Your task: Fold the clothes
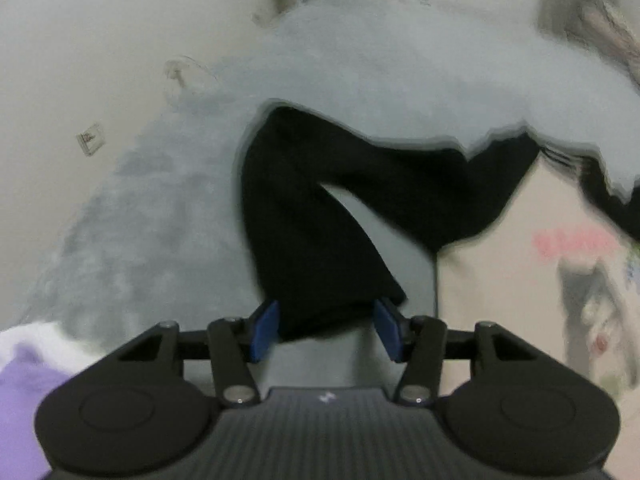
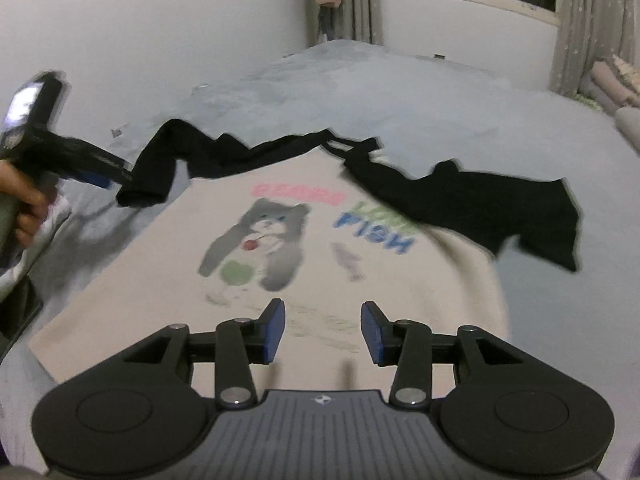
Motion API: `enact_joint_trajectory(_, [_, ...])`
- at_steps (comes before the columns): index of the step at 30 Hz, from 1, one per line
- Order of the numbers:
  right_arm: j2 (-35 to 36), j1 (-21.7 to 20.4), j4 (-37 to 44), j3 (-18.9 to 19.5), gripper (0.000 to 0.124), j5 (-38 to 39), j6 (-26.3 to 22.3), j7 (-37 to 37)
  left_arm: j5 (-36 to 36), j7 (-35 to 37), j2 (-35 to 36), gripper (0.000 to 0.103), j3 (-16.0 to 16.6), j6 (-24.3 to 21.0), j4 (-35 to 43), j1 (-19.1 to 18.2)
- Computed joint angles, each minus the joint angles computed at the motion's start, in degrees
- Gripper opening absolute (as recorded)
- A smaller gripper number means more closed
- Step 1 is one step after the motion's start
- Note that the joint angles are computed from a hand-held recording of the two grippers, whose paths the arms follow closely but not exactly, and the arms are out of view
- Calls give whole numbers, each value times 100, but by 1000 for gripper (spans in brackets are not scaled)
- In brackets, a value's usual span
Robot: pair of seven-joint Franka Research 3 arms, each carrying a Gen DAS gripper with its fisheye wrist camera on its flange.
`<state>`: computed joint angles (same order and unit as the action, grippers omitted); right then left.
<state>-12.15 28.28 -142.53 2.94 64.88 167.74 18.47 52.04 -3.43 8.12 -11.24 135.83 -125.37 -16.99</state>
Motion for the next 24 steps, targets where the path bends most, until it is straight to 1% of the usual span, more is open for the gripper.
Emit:
enact_joint_trajectory(1, [109, 72, 3, 15, 41, 145, 83, -148, 80, 142, 192, 55, 3, -58, 153, -13])
enact_joint_trajectory(2, [213, 86, -22, 87, 41, 112, 245, -174, 261, 232, 353, 61, 10, -261, 308, -91])
enact_joint_trajectory(3, [294, 117, -34, 114, 41, 201, 445, -300, 445, 326, 511, 61, 24, -477, 463, -181])
enact_joint_trajectory(4, [380, 156, -37, 134, 41, 323, 647, -455, 553, 392, 600, 60, 46, -570, 534, -235])
enact_joint_trajectory(5, [432, 170, -34, 121, 41, 457, 735, -578, 498, 449, 584, 46, 68, -548, 522, -221])
enact_joint_trajectory(6, [473, 132, -27, 110, 41, 470, 717, -555, 424, 509, 557, 12, 86, -518, 503, -195])
enact_joint_trajectory(7, [489, 101, -11, 80, 41, 570, 655, -617, 350, 568, 531, 5, 101, -489, 484, -168])
enact_joint_trajectory(8, [489, 73, 10, 49, 41, 735, 588, -756, 255, 632, 411, 5, 122, -553, 423, -133])
enact_joint_trajectory(12, [466, -4, 59, 119, 41, 1119, 599, -1087, 263, 458, -502, 5, 173, -399, -284, 148])
enact_joint_trajectory(14, [417, -33, 55, 148, 41, 1248, 534, -1187, 270, 283, -1081, 5, 200, -229, -735, 390])
enact_joint_trajectory(17, [377, -55, 61, 187, 41, 1425, 482, -1325, 204, 185, -1758, 5, 194, -166, -1215, 766])
enact_joint_trajectory(20, [405, -74, 97, 221, 41, 1583, 483, -1445, 120, 294, -2261, 5, 195, -144, -1503, 1116])
enact_joint_trajectory(24, [488, -126, 175, 262, 41, 1789, 536, -1549, 146, 404, -2777, 5, 133, -74, -1655, 1509])
